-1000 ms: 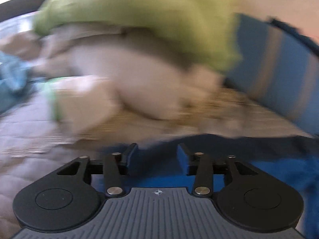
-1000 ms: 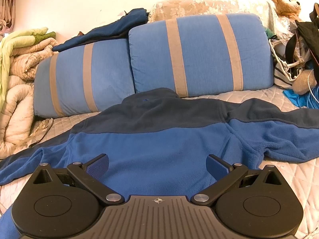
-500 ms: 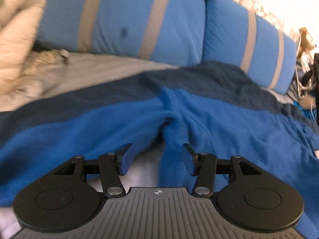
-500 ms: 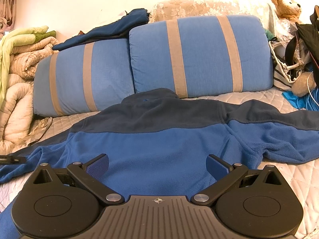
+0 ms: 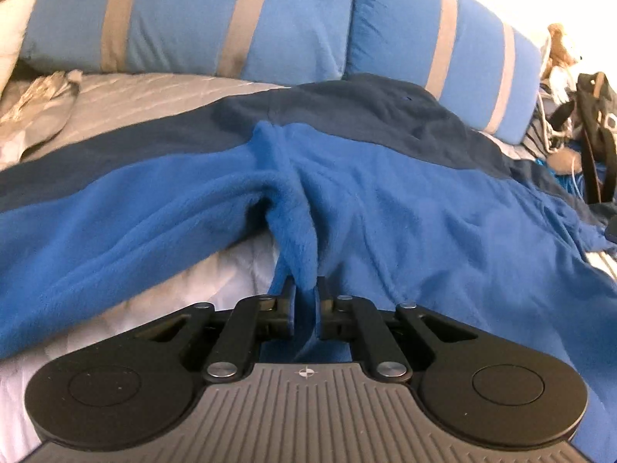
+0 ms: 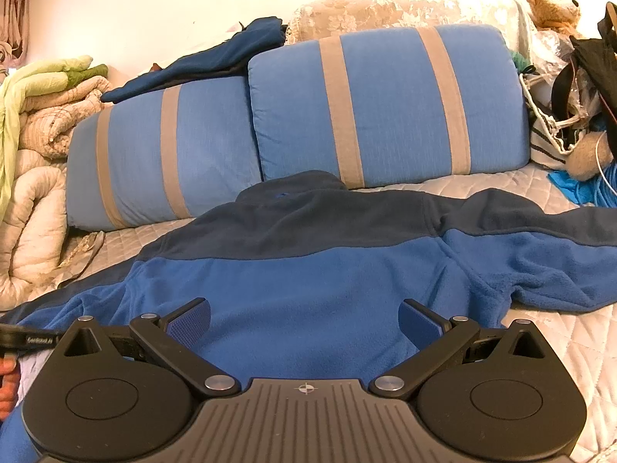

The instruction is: Fold clothes

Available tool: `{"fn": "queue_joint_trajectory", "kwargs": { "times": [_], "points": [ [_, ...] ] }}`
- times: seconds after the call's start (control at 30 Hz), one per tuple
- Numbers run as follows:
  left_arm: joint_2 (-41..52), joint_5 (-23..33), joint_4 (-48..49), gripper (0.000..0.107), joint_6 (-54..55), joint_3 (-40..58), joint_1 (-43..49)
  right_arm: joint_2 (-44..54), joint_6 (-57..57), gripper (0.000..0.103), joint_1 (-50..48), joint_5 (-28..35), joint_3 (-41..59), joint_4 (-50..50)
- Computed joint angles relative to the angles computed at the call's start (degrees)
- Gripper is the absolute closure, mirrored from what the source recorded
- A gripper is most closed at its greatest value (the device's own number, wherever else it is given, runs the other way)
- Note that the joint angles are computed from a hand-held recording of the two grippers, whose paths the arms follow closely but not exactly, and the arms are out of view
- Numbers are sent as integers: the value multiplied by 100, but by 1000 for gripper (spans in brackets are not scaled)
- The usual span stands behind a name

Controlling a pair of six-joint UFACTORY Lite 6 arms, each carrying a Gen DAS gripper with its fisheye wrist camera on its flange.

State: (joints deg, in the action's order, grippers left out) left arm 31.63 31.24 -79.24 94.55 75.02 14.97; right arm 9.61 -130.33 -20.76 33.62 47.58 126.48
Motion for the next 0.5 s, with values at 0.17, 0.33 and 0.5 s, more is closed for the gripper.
{"fn": "queue_joint_trajectory", "kwargs": {
  "times": [0.17,0.33,0.5],
  "points": [
    [-34,100,-403,92,153,-172,86,-3,-42,0,2,33,-21,51],
    [-211,16,-858,62,749,-465,-22,-7,-62,0,-17,78,-47,79],
    [-680,-283,-814,50,822,-875,-4,-20,-11,0,-46,104,-57,33]
  ]
}}
